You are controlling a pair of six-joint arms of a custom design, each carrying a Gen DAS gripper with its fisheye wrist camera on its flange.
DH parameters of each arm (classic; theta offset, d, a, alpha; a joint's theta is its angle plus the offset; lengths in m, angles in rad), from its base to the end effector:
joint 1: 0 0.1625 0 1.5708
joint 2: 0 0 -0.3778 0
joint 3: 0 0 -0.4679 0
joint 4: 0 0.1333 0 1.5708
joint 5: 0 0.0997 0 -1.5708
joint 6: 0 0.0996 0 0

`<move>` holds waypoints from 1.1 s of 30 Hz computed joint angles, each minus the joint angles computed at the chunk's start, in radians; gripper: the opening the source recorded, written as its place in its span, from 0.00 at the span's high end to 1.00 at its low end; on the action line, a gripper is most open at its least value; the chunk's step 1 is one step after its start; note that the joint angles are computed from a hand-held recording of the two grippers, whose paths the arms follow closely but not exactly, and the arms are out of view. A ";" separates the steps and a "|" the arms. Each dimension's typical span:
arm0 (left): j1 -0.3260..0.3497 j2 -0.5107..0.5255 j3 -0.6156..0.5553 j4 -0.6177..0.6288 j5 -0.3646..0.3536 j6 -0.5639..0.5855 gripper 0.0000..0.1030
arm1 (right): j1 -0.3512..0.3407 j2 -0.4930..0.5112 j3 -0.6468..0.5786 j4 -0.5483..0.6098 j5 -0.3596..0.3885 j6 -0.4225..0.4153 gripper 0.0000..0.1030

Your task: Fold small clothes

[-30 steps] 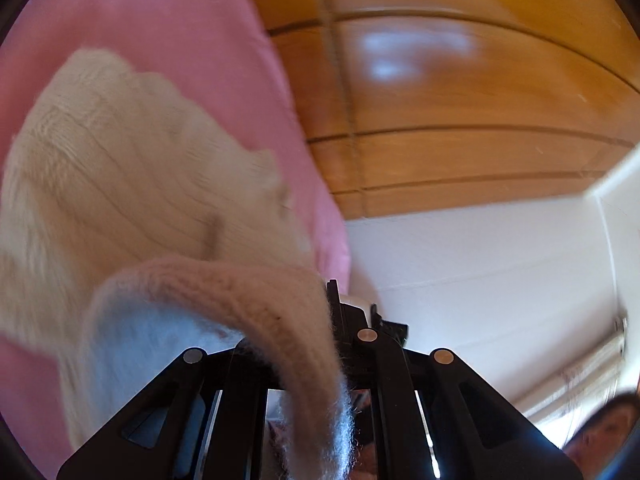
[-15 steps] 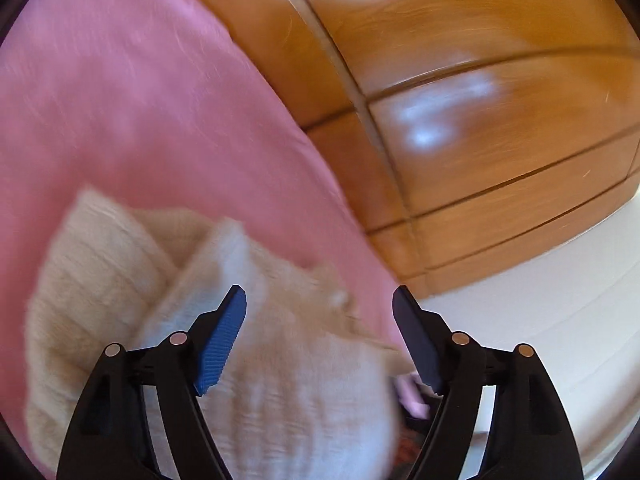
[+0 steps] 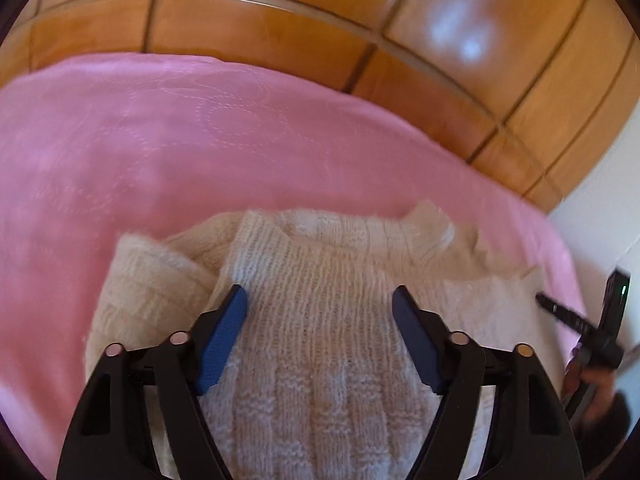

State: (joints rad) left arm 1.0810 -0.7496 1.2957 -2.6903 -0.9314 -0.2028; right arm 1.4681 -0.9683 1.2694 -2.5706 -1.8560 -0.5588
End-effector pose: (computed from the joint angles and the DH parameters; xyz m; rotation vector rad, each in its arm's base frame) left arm -0.2079 -0.7997 0.1638 0.1186 2.5652 -0.9960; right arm 0.0228 -0.8053 0.3260 0.4466 -2.5144 0.7598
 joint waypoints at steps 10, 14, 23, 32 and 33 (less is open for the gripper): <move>0.005 0.009 -0.022 -0.168 0.041 -0.011 1.00 | 0.029 0.003 0.025 -0.211 -0.027 0.024 0.94; 0.012 0.031 -0.061 -0.062 0.042 -0.054 1.00 | 0.022 0.064 -0.036 -0.219 -0.056 0.069 0.94; -0.004 -0.015 0.030 -0.111 0.037 -0.016 0.27 | 0.010 0.100 -0.060 -0.214 -0.072 0.052 0.93; -0.018 0.038 -0.034 -0.007 0.201 -0.070 0.27 | 0.007 0.085 -0.040 -0.233 -0.045 0.072 0.92; -0.015 0.034 -0.034 0.012 0.195 -0.084 0.27 | 0.005 0.081 -0.037 -0.233 -0.040 0.075 0.92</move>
State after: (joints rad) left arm 1.0662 -0.7160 1.2618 -2.6788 -0.7368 -0.2863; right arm 1.4735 -0.8868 1.2324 -2.8032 -1.8959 -0.4839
